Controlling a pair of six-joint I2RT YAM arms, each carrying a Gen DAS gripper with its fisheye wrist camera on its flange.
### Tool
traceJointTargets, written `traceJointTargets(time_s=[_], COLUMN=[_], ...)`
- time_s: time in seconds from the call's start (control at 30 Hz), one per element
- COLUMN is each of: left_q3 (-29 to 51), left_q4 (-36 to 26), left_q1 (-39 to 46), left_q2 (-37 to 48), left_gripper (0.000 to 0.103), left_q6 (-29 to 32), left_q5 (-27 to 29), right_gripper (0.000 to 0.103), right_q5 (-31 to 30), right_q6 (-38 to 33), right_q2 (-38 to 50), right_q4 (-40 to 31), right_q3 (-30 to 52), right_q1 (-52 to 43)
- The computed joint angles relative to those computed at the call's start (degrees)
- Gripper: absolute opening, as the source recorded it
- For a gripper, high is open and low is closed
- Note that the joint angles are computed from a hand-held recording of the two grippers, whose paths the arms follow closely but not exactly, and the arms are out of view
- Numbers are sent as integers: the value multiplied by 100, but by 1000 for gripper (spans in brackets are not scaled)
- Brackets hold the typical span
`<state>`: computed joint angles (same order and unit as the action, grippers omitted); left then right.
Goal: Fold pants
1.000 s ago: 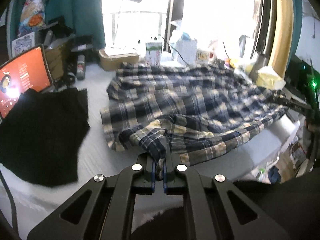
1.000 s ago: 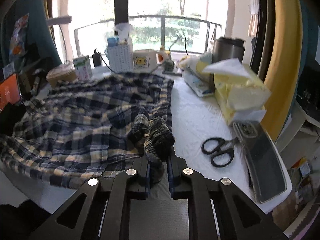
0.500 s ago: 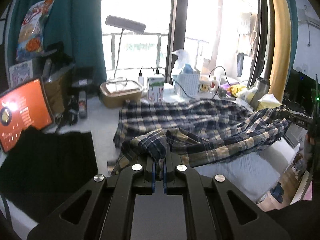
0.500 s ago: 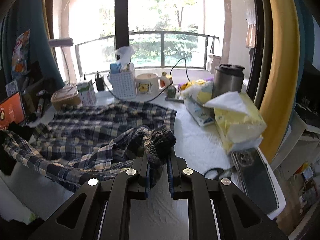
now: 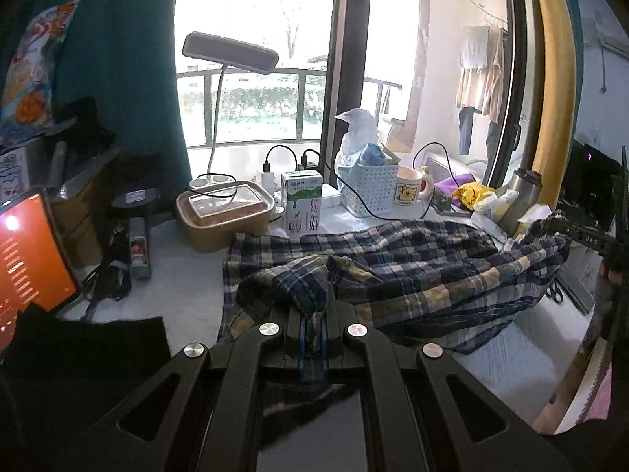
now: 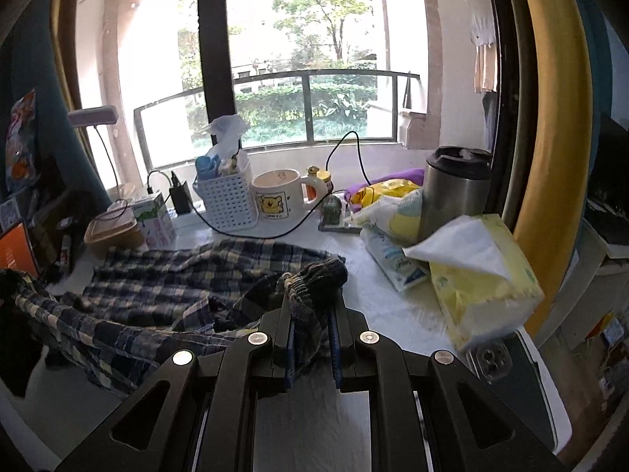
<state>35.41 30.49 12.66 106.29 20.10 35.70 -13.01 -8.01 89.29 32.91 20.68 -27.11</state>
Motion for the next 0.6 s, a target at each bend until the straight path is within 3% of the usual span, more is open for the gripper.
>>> traceJointTargets(time_s=[0.6], left_q3=[2992], left_q4=[-1388], left_q1=[-688], left_q2=[1913], left_gripper=[4], left_q6=[-267], left_q5=[-440], right_gripper=[14], right_q5=[215], right_q6=[659], right_q2=[2380], right_q4=[-858], right_q3=[2861], right_q1=[441])
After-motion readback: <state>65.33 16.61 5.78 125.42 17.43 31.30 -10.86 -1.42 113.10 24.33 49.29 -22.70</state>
